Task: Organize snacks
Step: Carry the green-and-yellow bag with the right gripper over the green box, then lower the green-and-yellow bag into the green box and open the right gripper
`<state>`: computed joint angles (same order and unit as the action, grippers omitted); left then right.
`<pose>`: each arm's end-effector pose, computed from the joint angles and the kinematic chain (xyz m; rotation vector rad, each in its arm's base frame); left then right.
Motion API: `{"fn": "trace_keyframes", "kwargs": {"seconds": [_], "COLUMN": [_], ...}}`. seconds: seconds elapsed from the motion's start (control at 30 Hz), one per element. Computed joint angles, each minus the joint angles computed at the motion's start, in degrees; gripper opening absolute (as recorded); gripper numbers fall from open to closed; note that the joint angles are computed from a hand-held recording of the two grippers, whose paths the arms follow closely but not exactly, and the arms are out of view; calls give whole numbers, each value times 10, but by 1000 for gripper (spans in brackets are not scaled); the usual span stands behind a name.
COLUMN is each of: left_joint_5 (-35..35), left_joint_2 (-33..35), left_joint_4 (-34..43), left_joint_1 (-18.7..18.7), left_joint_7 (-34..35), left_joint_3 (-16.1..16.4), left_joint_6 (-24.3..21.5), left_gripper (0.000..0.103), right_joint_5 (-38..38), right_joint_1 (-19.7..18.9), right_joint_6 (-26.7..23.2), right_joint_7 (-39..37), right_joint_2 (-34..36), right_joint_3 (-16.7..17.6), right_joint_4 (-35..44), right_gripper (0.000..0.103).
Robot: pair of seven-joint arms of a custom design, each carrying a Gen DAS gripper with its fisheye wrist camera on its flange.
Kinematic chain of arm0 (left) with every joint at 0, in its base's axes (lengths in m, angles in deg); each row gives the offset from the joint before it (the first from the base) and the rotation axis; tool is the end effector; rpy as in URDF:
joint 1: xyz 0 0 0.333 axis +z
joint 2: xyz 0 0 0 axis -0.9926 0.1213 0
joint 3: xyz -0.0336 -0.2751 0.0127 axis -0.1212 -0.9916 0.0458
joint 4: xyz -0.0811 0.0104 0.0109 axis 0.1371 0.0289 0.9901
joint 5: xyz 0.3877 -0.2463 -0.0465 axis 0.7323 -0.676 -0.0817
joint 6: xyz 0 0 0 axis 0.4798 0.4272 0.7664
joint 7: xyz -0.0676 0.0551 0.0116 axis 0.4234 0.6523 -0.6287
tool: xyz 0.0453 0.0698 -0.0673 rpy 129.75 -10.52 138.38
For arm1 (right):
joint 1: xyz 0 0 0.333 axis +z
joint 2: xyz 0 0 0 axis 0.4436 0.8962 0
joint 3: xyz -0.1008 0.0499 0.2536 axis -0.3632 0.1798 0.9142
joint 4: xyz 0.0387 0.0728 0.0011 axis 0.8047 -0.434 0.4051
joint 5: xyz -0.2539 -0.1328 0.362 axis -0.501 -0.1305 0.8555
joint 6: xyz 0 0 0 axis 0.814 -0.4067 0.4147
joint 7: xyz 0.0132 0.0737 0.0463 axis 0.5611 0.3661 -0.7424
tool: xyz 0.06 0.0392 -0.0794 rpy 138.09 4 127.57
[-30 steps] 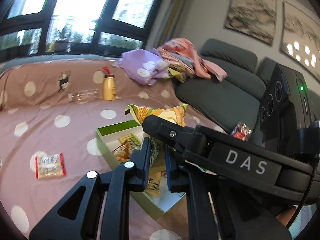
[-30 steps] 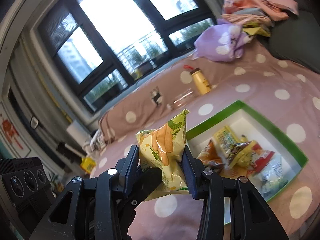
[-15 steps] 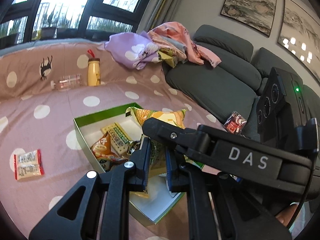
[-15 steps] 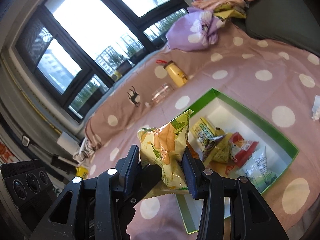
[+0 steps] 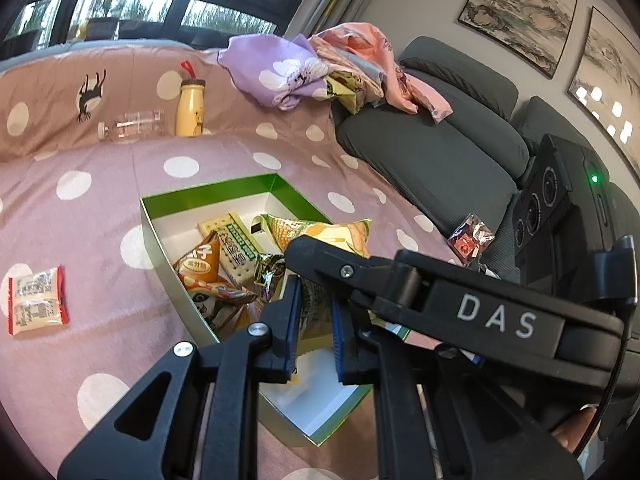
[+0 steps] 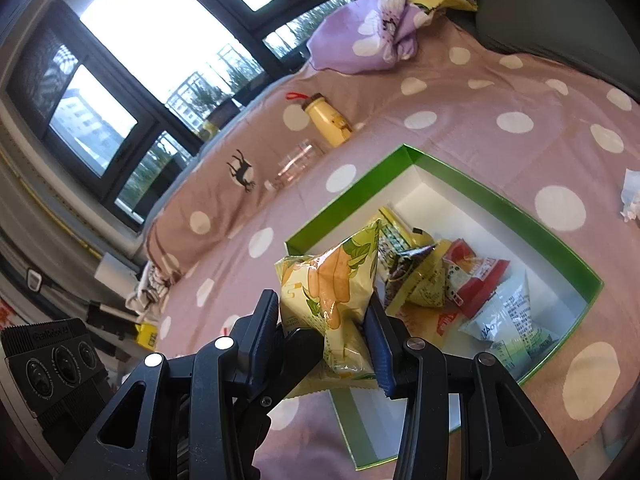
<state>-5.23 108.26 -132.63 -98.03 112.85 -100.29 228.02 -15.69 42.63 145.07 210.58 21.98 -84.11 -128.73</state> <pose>0.6707 -0.3817 0.5681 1.2838 -2.4171 1.5048 0.6236 0.2441 0.5652 -1.0783 1.9295 -0.2860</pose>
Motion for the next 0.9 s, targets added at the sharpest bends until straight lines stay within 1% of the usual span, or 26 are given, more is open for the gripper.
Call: {"fn": "trace_keyframes", "kwargs": {"seconds": [0.63, 0.9], "left_joint_5": [26, 33], "left_joint_2": [38, 50], "left_joint_4": [42, 55], "left_joint_1": [-2, -1], "left_joint_7": [-52, -64], "left_joint_3": [4, 3], "left_joint_6": [-49, -66], "left_gripper": [11, 11], "right_joint_5": [62, 75], "right_joint_1": [-1, -3], "right_joint_6": [-47, -65], "right_joint_7": [-35, -42], "right_joint_2": [20, 29], "right_joint_3": [0, 1], "right_joint_4": [21, 30], "right_gripper": [46, 46]}}
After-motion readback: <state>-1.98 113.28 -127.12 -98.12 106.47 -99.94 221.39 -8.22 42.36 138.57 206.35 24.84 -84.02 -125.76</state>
